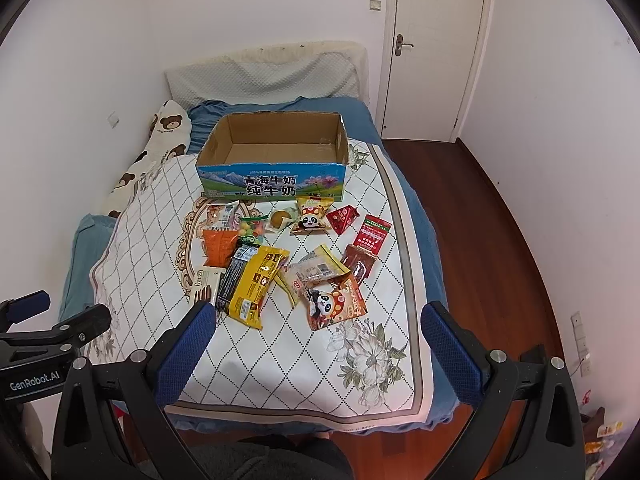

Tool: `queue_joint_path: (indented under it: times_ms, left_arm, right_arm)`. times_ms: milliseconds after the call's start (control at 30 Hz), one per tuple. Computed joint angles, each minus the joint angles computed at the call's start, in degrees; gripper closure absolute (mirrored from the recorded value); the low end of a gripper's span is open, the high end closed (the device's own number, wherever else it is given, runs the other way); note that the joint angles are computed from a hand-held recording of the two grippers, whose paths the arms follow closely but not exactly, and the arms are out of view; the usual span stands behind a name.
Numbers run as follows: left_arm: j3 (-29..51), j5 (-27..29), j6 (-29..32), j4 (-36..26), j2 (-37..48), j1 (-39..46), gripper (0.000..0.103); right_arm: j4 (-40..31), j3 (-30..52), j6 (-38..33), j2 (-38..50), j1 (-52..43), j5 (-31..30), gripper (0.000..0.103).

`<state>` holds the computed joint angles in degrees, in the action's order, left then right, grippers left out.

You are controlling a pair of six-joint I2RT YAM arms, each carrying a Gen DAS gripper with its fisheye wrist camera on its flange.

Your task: Organize snacks

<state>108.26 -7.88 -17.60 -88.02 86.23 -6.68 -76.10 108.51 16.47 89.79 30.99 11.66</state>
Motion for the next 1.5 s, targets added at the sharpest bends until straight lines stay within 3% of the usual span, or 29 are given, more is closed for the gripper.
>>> queue_joint_path:
  times_ms: [1067,1500]
  left_arm:
    - [0.73,0.51,0.11,-1.1,-0.73,0.31,0.0]
    - [-3.48,1.93,2.94,2.56,-0.99,2.69,0.0]
  right_arm:
    - [0.33,-2.47,2.33,-1.51,2.4,-0.03,0.0]
    - [3.39,-5.7,3.75,-1.12,0.81,-3.13,0.0]
